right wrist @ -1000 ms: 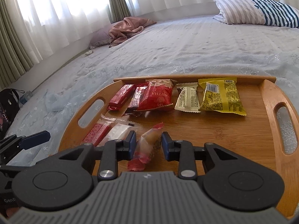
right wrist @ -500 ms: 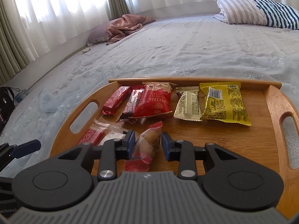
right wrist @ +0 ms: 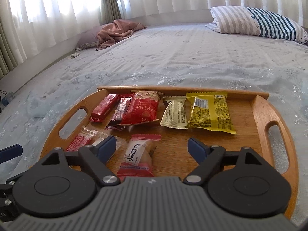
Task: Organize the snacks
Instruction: 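Release the mochi packet with the left tool while the right tool releases the pastry, then grasp the beige cookie packet with the left tool while the right tool reaches the green pea bag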
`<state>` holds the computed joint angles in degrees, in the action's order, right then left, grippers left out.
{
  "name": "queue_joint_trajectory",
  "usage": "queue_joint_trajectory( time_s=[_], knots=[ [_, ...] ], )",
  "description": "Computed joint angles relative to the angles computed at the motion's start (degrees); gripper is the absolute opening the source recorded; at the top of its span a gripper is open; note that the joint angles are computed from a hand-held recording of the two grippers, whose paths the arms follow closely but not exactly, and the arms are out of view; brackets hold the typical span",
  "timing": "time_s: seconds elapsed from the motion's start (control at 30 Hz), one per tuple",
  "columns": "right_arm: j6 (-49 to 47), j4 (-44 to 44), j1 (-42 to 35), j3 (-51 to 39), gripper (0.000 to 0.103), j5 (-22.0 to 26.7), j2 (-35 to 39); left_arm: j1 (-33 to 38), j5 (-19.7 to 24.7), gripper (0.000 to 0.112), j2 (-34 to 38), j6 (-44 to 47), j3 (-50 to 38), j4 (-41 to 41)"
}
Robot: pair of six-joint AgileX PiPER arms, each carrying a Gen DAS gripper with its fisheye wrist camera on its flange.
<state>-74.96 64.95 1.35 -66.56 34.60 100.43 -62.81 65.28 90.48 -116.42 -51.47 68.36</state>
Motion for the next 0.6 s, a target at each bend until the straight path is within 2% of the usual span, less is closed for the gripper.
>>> queue_joint_trajectory(
  time_s=[0.1,0.27,0.4,0.6],
  knots=[
    [-2.36,2.20,-0.90,2.48,0.103,-0.51,-2.45,-0.58,0.06,0.089,-0.65,-0.08,0.34,-0.11],
    [-4.96,3.89,-2.45,6.37,0.103,-0.90,-6.80,-1.90,0.82,0.090,-0.75,1.66,-0.57,-1.47],
    [-9.45,7.49,-4.54,12.45,0.103,-3.15,-12.27,-3.41,1.32,0.093,-0.54,1.87,-1.10,-2.38],
    [-17.73,10.68,-11.76,21.45,0.103,0.85,-20.47,-4.70,-0.70,0.094,-0.05,1.09,-1.26,-3.54]
  ],
)
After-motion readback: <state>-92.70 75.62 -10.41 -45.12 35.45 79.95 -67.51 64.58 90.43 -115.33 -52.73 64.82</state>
